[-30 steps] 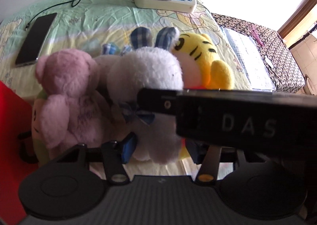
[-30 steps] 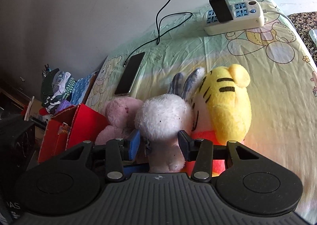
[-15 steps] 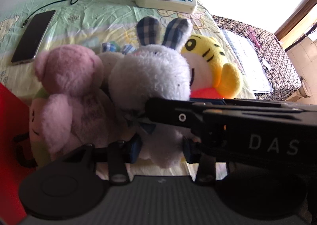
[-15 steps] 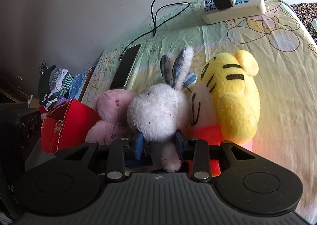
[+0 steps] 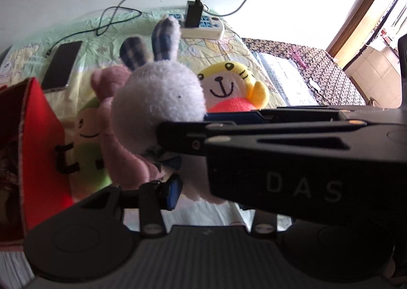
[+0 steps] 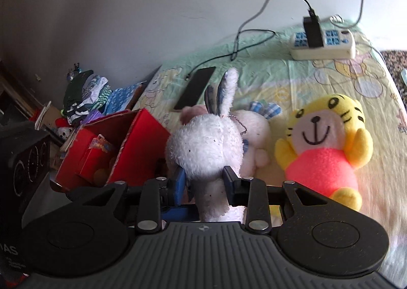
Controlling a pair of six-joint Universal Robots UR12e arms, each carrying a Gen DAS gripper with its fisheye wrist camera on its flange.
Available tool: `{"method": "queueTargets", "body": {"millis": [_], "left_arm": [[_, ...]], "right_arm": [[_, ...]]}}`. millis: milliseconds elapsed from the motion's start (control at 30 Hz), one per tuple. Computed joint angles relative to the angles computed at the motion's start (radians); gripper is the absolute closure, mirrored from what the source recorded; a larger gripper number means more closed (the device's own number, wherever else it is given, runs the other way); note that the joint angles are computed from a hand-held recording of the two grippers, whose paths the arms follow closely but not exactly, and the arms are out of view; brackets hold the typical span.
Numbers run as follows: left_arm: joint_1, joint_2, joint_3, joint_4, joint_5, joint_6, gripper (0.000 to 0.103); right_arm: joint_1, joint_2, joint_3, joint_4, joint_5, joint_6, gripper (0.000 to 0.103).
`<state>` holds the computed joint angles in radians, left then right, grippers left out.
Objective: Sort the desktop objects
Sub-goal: 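Grasp the white bunny plush with the right gripper and lift it, then carry the white bunny with the right gripper over the red box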
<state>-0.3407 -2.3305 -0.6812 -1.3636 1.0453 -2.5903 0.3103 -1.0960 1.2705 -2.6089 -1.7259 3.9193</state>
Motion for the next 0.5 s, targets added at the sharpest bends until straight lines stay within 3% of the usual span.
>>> {"method": "queueTargets", "body": {"millis": [300,500], "left_arm": [[0.077,0.031,-0.017,0.088,-0.083,0.019,0.059],[0.139,-0.004,0.063,0.070,-0.097,0.060,0.059]], "right_arm": [[0.047,0.067,-0.127,-0.022,-0.058,-0.072,0.069],[0.077,0.165,-0.288,-0.035,-0.096,-0.069,0.069]]}}
